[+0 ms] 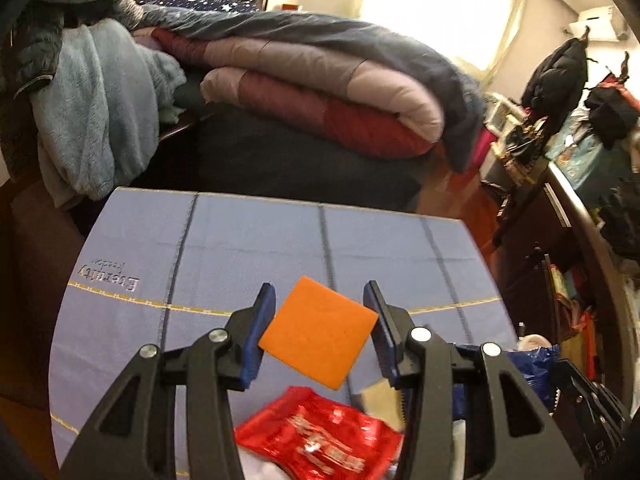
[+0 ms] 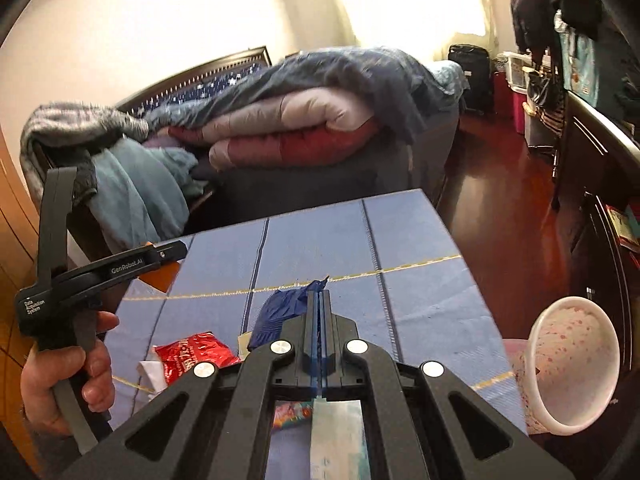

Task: Collect trash
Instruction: 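Carry cube and blue wrapper to the pink bin and release both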

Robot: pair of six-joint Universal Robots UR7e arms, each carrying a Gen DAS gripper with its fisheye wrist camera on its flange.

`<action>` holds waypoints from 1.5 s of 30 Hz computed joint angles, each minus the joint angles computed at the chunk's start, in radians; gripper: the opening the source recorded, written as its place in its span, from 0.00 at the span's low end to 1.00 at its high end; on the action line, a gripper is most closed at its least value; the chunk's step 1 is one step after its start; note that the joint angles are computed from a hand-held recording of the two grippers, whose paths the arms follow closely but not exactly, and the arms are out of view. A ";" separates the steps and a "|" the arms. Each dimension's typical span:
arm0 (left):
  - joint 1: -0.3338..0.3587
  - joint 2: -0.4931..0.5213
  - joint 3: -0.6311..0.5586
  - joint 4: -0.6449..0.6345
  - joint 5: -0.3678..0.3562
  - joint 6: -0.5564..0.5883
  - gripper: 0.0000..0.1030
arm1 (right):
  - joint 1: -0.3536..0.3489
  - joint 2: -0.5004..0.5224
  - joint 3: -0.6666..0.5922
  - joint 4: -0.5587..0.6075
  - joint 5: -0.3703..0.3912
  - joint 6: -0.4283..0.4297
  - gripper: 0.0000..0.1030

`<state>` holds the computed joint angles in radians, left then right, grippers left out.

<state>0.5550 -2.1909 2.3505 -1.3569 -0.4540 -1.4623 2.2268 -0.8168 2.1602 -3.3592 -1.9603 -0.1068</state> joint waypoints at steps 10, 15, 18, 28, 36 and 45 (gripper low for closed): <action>-0.173 0.047 -0.011 0.049 -0.010 -0.065 0.45 | -0.012 -0.142 0.107 -0.066 0.017 -0.002 0.01; -0.218 0.109 -0.006 -0.024 -0.018 -0.025 0.45 | -0.021 -0.198 0.151 -0.093 0.011 -0.012 0.01; -0.230 0.161 0.001 -0.111 -0.020 0.027 0.45 | -0.035 -0.233 0.181 -0.114 0.002 -0.017 0.01; -0.208 0.439 0.024 -0.654 -0.050 0.383 0.45 | -0.110 -0.350 0.260 -0.197 -0.081 -0.051 0.01; -0.163 0.711 -0.005 -1.083 -0.132 0.665 0.45 | -0.199 -0.443 0.305 -0.262 -0.153 -0.103 0.01; -0.090 0.991 -0.086 -1.386 -0.256 0.866 0.45 | -0.320 -0.467 0.329 -0.317 -0.199 -0.146 0.01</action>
